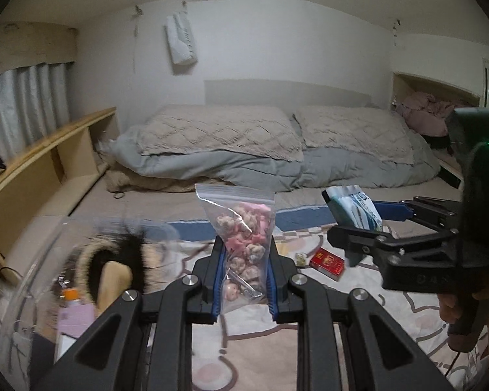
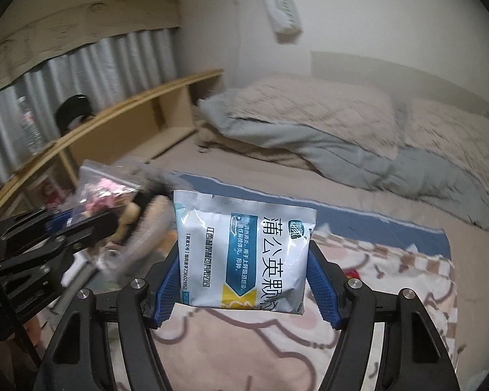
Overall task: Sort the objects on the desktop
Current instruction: 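Lift and carry the candy bag and blue packet toward the clear bin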
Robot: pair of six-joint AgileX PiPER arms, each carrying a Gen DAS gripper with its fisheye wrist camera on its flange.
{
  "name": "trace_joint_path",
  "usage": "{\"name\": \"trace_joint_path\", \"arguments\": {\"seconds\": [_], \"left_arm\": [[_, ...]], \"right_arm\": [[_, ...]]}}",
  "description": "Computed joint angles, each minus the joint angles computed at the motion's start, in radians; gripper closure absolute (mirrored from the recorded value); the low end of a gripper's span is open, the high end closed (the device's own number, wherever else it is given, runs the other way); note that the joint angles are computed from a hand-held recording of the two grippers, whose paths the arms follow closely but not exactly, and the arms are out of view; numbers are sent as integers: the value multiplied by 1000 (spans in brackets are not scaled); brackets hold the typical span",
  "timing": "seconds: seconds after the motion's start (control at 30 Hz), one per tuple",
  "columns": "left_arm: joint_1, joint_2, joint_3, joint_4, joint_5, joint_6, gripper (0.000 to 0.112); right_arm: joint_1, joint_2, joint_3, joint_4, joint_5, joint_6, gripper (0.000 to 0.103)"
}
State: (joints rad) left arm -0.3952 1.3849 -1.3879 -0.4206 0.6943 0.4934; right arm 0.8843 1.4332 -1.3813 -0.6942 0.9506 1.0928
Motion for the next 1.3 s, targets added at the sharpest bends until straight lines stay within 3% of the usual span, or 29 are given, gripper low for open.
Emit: {"name": "trace_joint_path", "arguments": {"seconds": [0.27,0.6,0.97,1.3], "left_arm": [[200,-4,-13,-153,37,151,91],[423,41,-82,-291,94,249,91],[508,142,-135,-233,74,217,91],[526,256,-227,-109,121,121,91]], "right_arm": [[99,139,-197,6,35,-45,32],[85,290,-404,82,-12,-67,32],[83,431,-584,169,-42,-129,32],[56,523,-680,265,-48,-205,32]]}}
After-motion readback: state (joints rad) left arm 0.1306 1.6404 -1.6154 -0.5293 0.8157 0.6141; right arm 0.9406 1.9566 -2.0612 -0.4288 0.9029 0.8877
